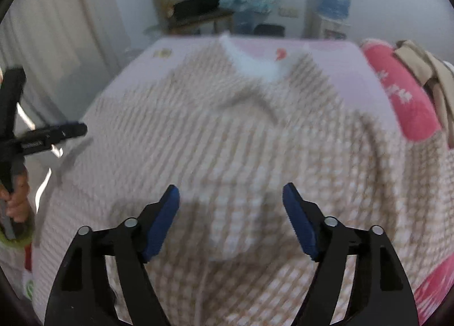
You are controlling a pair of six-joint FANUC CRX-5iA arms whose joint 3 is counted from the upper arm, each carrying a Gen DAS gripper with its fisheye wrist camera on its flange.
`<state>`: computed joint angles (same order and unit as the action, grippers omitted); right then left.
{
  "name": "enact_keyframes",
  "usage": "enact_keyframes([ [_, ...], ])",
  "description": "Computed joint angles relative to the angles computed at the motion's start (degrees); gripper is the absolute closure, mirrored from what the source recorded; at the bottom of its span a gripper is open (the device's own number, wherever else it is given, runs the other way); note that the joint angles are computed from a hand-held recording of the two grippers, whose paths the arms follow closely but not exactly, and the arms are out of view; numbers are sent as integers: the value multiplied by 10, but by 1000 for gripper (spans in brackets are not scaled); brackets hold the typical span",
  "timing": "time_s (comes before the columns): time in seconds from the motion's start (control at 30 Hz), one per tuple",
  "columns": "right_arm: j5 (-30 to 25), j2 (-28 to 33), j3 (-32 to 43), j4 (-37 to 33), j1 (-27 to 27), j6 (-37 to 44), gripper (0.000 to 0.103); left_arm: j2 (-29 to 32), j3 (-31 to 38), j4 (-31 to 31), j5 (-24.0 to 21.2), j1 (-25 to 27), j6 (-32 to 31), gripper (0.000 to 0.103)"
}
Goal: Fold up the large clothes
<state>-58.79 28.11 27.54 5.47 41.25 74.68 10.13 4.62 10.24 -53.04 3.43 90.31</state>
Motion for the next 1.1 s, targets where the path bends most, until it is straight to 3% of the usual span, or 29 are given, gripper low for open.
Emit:
enact_keyframes([
  [0.07,31,-15,-43,46,17,-22,29,8,9,-38,-14,-21,16,48],
  [0.1,21,-15,-40,53,20,-30,29,9,14,-70,-14,-34,32,48],
  [0.23,26,-48,-51,28,10,-38,28,9,25,-141,-9,-63,60,43],
  [0.33,27,-82,-82,47,-2,-73,25,9,27,-135,-11,-61,71,43],
  [0.47,22,-122,-118,60,-38,-116,23,-7,6,-83,20,-50,55,38],
  [0.7,6,-160,-139,56,-123,-196,20,34,48,-104,-30,-65,80,31],
  [0.8,-4,-157,-132,56,-164,-238,20,33,46,-113,-23,-71,81,26],
  [1.1,1,-113,-72,-34,-293,-295,20,37,50,-124,-23,-77,88,21],
])
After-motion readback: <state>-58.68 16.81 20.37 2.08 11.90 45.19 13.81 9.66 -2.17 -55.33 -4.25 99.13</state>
